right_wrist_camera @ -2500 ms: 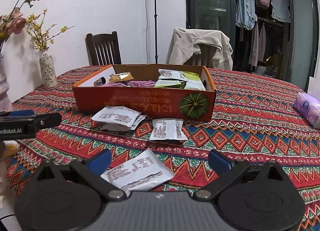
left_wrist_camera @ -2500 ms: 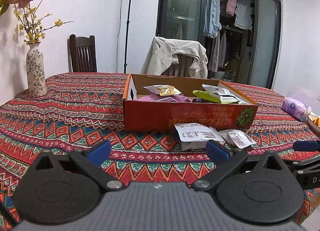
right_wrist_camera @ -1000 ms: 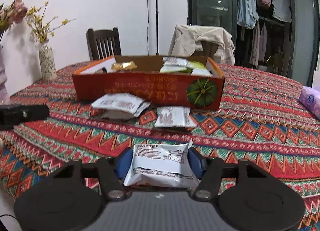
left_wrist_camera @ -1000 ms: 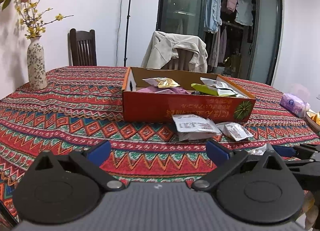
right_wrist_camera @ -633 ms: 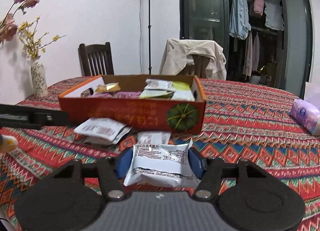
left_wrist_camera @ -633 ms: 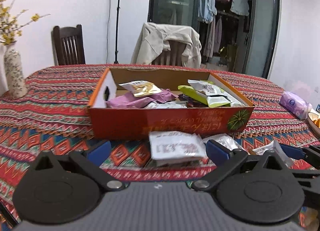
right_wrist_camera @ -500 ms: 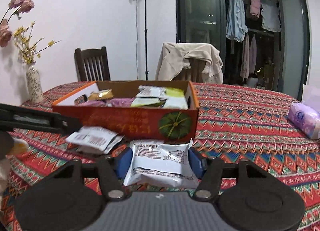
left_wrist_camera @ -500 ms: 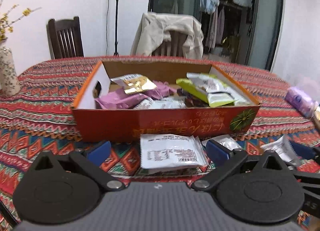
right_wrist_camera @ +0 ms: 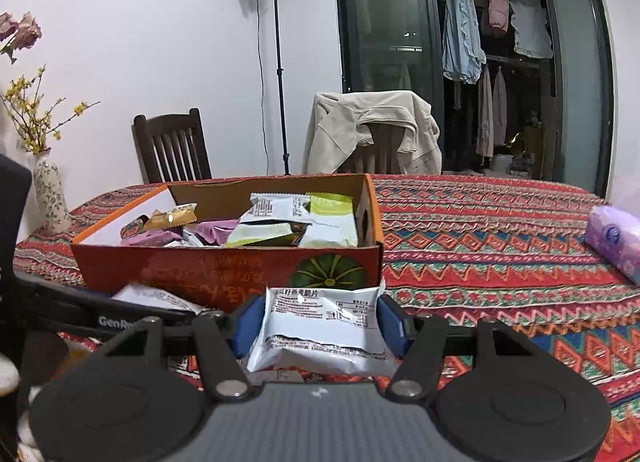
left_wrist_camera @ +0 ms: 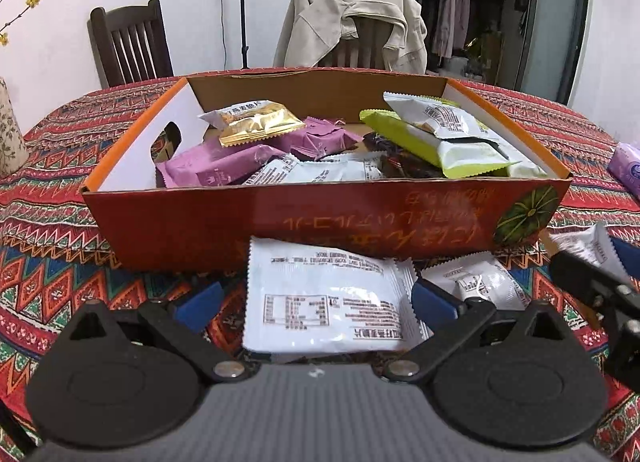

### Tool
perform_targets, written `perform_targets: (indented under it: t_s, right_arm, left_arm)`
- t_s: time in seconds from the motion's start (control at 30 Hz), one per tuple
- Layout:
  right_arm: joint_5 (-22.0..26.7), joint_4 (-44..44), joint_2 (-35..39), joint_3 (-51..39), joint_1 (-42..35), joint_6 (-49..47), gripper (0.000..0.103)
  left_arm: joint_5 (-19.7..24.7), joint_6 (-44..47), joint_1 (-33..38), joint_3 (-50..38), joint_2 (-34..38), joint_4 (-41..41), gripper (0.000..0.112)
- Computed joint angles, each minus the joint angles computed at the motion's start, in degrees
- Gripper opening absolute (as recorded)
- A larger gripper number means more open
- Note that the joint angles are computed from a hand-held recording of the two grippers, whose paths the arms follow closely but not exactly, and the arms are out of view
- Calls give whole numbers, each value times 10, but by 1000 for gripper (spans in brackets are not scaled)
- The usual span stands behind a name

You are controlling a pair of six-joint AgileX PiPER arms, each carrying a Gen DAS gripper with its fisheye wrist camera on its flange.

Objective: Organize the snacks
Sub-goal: 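Grasp another white sachet with the left gripper while the right holds its sachet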

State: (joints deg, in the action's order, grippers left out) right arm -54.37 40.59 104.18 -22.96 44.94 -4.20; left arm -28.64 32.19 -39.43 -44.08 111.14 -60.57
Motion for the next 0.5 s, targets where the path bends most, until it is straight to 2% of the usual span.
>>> perform_targets:
  t_s: [0.07,0.13,0.23,0.33,0.5]
  right_arm:
    - [5,-14,6,-3,-9,12,61]
    - [1,-24,7,-1,-12,23,61]
    - [-1,-29,11,-1,-13,28,61]
    - [1,-30,14,-3,-14,29,61]
    - [-3,-23,15,-4,-9,24,61]
  left_arm:
    - [2,-13,3,4,-3,15,95]
    - [14,-30,10,6,-6,36,70]
    - [21,-76,17,14,-8,85,54]
    - [-2,-79,9,27,-17,79,41]
    - [-14,-109,10,52,-38,114,31]
